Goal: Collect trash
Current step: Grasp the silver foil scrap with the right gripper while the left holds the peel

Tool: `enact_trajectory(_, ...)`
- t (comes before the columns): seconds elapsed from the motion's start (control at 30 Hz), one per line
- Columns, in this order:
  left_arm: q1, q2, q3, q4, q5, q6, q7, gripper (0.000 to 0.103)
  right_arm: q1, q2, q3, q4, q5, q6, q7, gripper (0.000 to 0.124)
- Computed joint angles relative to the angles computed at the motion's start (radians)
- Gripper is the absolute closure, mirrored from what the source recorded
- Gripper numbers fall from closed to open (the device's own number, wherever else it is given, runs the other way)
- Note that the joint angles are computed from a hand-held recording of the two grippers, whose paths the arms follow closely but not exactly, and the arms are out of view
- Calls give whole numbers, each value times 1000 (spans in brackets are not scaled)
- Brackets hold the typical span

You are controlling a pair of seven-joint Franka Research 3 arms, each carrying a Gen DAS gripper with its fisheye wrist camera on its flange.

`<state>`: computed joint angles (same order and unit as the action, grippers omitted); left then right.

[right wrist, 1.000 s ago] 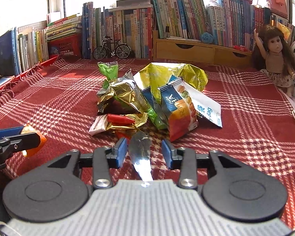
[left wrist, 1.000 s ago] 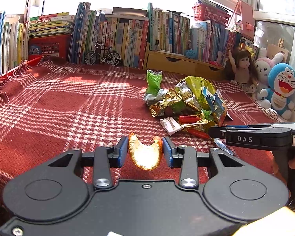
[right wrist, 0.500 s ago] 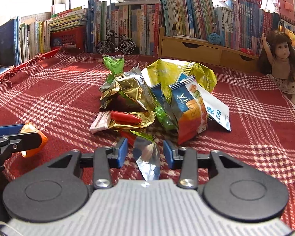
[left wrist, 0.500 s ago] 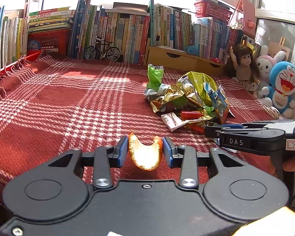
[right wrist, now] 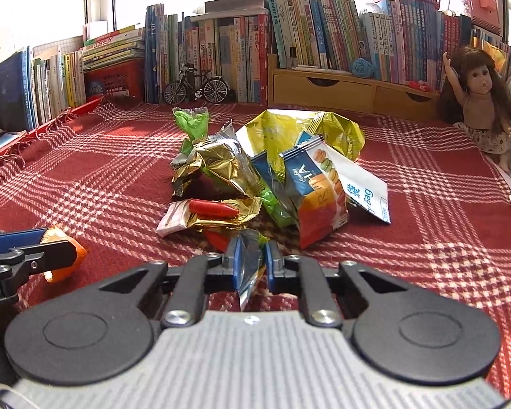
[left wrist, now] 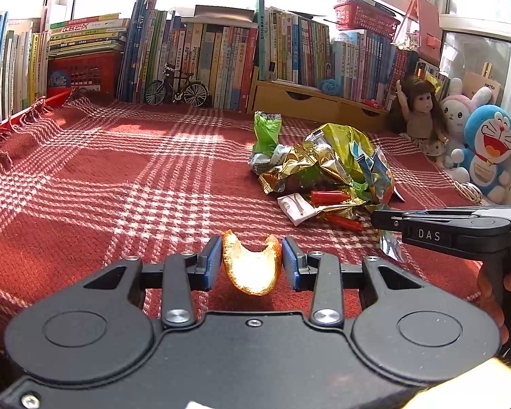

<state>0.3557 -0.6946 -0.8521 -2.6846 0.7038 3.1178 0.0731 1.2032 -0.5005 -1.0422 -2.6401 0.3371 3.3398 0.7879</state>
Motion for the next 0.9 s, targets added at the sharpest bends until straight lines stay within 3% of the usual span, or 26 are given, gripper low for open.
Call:
enact_trajectory(0.3, -74, -30, 46, -31, -6, -17, -1, 67, -129, -94, 112, -64, 28, -61, -47, 105)
enact_trajectory(0.9, -395, -96, 239, -142, -37, -118, 55, 67, -438, -272, 375, -219, 199, -299, -198, 105)
